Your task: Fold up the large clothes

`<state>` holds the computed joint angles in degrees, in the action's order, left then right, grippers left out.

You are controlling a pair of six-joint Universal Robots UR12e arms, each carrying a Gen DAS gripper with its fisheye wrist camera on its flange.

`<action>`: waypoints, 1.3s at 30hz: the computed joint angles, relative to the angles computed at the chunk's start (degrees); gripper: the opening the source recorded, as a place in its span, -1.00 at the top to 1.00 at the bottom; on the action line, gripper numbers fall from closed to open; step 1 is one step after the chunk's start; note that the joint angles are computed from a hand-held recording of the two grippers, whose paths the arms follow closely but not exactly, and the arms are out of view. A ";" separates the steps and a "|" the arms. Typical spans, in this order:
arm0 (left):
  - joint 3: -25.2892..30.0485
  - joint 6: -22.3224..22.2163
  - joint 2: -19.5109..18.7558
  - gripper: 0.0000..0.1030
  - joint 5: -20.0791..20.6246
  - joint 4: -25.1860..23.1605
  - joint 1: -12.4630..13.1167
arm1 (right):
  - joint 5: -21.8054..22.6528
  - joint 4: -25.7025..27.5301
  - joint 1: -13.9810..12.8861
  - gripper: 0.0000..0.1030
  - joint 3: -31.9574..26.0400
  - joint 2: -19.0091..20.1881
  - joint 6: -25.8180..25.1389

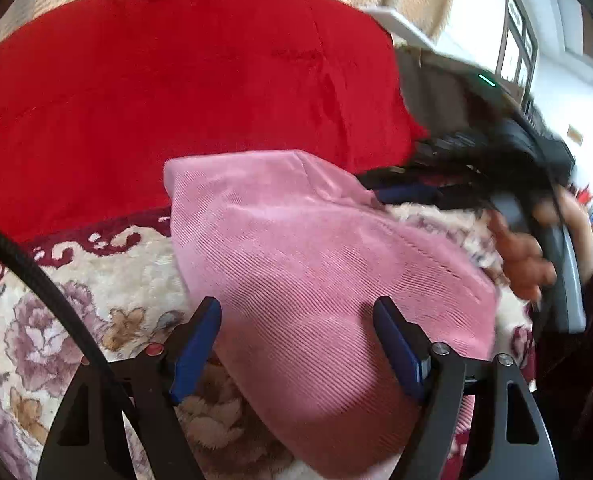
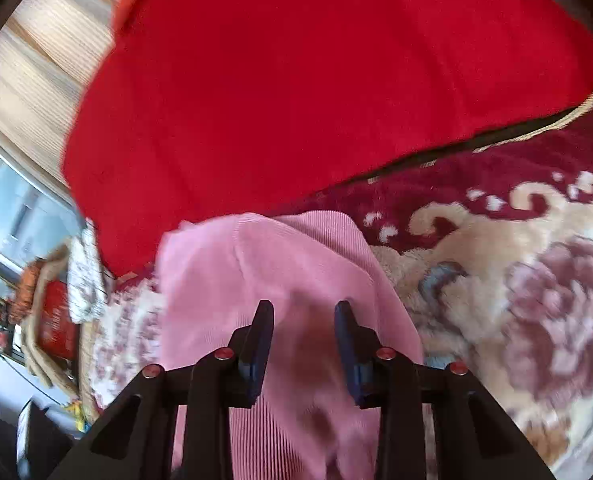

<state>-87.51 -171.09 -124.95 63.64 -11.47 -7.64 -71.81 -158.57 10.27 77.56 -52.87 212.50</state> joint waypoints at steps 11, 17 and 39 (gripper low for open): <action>-1.60 -0.52 1.02 -0.58 8.00 -5.09 0.65 | -0.17 -2.61 3.73 0.33 7.11 -4.85 -7.48; -2.10 -1.94 1.46 -0.58 7.75 -2.50 0.77 | 1.51 -2.08 2.98 0.33 7.90 -4.20 -2.15; 0.59 -7.79 -0.32 -0.61 6.51 -1.01 0.80 | -0.58 -3.08 2.33 0.32 4.60 -1.76 1.10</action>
<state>-86.92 -178.88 -125.27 70.15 -12.49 -6.84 -72.40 -161.65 12.60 82.16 -54.63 213.60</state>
